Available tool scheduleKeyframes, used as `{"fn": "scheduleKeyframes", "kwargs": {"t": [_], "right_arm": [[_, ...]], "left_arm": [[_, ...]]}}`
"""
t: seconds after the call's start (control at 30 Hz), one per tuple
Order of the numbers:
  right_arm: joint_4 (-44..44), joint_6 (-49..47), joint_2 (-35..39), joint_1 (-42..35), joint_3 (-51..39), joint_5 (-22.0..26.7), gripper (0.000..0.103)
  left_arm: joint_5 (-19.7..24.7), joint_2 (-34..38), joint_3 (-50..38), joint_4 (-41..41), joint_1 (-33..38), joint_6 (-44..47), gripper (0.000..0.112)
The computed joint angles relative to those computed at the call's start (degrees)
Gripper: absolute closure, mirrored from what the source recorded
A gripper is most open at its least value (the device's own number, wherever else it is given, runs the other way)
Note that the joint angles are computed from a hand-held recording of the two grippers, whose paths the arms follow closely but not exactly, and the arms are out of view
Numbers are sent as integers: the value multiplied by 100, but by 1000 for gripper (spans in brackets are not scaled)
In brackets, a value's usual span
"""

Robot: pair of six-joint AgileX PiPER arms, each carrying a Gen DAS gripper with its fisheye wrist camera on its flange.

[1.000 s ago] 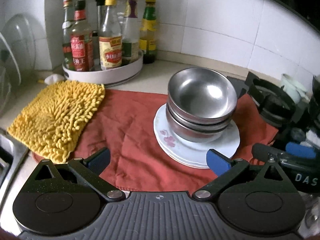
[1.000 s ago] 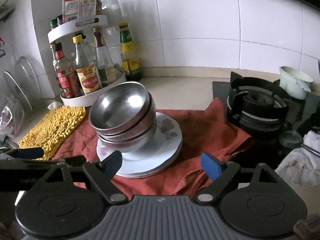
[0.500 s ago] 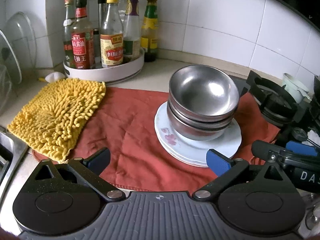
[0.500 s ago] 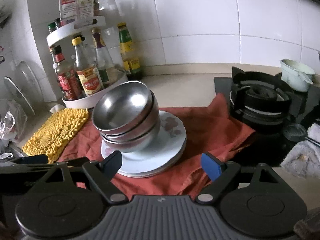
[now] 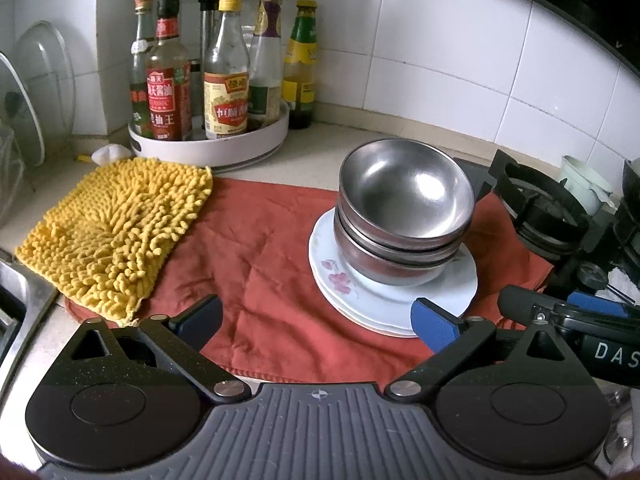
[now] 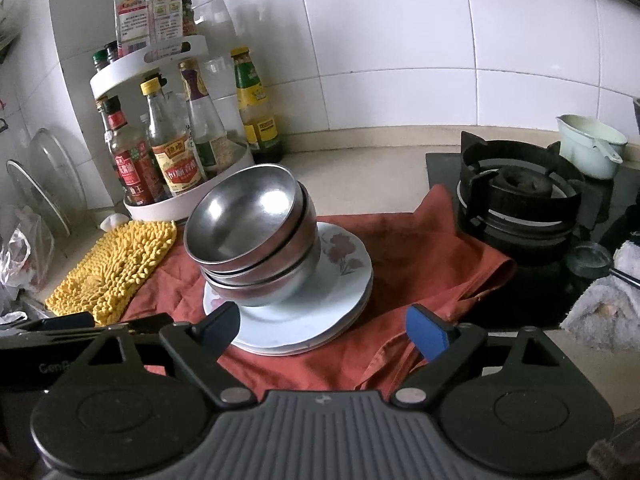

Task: Organize plates and bowls

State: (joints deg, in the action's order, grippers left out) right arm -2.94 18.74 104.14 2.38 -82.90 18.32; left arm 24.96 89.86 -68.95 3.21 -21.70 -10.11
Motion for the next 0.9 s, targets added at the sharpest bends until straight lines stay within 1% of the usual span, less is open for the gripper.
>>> {"fn": "scheduleKeyframes", "kwargs": {"t": [0.13, 0.23, 0.4, 0.53, 0.77, 0.9], "right_arm": [[-78, 77, -36, 22, 50, -34, 17], [-108, 110, -50, 31, 68, -34, 17], [-64, 43, -90, 41, 111, -49, 17], [58, -127, -119, 12, 139, -78, 17], [40, -198, -117, -2, 121, 6, 17], [78, -237, -113, -10, 118, 22, 17]], "left_arm": [[-22, -50, 47, 314, -82, -313, 11], [11, -52, 47, 212, -45, -212, 10], [-117, -137, 163, 275, -23, -234, 11], [-165, -149, 183, 201, -7, -59, 11], [-117, -131, 172, 668, -119, -411, 11], [-185, -147, 215, 305, -23, -50, 11]]}}
